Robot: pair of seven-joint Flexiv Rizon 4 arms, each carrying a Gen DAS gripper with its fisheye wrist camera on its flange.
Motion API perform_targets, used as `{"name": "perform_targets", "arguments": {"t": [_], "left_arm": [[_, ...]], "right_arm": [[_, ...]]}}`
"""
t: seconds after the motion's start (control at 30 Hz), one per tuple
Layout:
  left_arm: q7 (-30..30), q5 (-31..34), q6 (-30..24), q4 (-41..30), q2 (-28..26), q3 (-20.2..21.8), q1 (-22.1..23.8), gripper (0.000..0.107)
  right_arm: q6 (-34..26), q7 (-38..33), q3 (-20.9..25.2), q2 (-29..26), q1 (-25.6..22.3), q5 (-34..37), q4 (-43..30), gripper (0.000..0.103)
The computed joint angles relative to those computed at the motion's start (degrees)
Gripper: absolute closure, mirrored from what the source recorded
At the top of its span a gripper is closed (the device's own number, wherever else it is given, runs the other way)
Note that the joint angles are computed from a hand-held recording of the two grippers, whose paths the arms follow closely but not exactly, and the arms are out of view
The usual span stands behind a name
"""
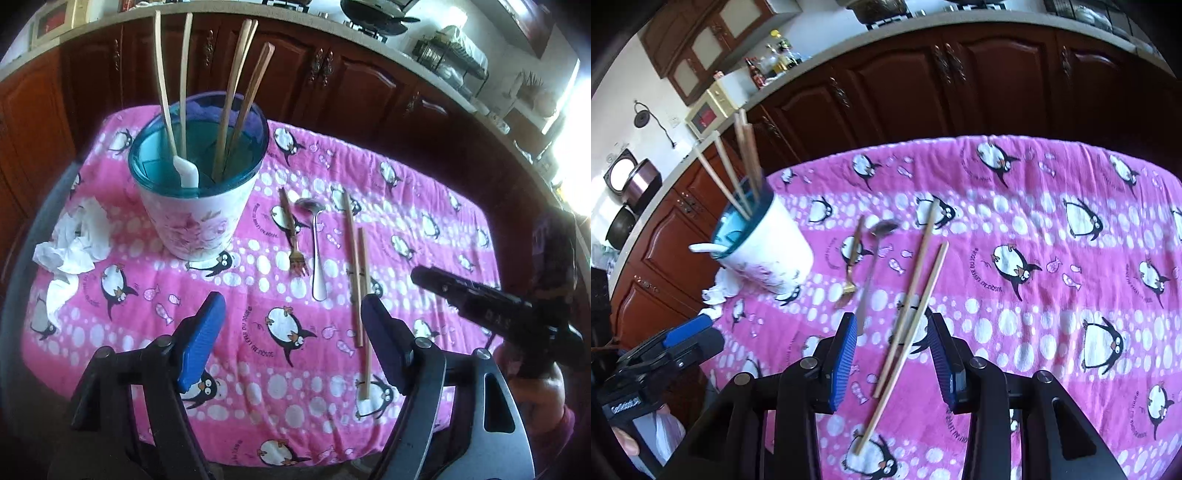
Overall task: Organize utensils
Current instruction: 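Withdraw both open tools back over the remaining chopsticks, then close the left tool on a chopstick while the right tool grips another chopstick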
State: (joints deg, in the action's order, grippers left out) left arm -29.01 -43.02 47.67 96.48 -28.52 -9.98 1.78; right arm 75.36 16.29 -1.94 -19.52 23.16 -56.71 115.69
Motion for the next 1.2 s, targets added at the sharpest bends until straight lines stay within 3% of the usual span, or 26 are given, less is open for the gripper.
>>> {"name": "perform_targets", "arguments": {"t": [0.3, 0.47, 0.63, 0.83, 0.97, 1.2], "left_arm": [[-3.4, 6.5, 1.1, -2.5, -3.4, 0.8, -2.1, 0.031], [-5.1, 9.6, 2.7, -3.9, -5.0, 0.6, -2.9, 0.031], [-6.6, 11.6, 3.9, -5.7, -6.6, 0.1, -3.6, 0.031], [-8.3, 14.0, 3.5, -7.9, -8.4, -0.2, -4.6, 0.031], [-10.4, 15.5, 2.6, -9.7, -9.6, -0.1, -5.6, 0.031], [-16.6, 17.4, -0.4, -15.2, -12.6, -0.2, -8.3, 0.036]], "right_arm": [[-1.3, -8.9, 0.0, -4.7, -1.4, 9.3, -3.2, 0.066], [-0.8, -14.0, -0.2, -7.9, -2.2, 15.7, -5.6, 0.077], [-0.6, -18.5, -0.5, -10.4, -2.1, 21.9, -8.2, 0.081], [-5.5, -26.1, 0.7, -13.6, -2.3, 28.0, -13.2, 0.090], [-4.8, -26.7, -1.0, -13.0, -1.2, 28.3, -12.4, 0.095], [-3.1, -22.1, -4.3, -6.7, -0.3, 25.2, -3.1, 0.095]]}}
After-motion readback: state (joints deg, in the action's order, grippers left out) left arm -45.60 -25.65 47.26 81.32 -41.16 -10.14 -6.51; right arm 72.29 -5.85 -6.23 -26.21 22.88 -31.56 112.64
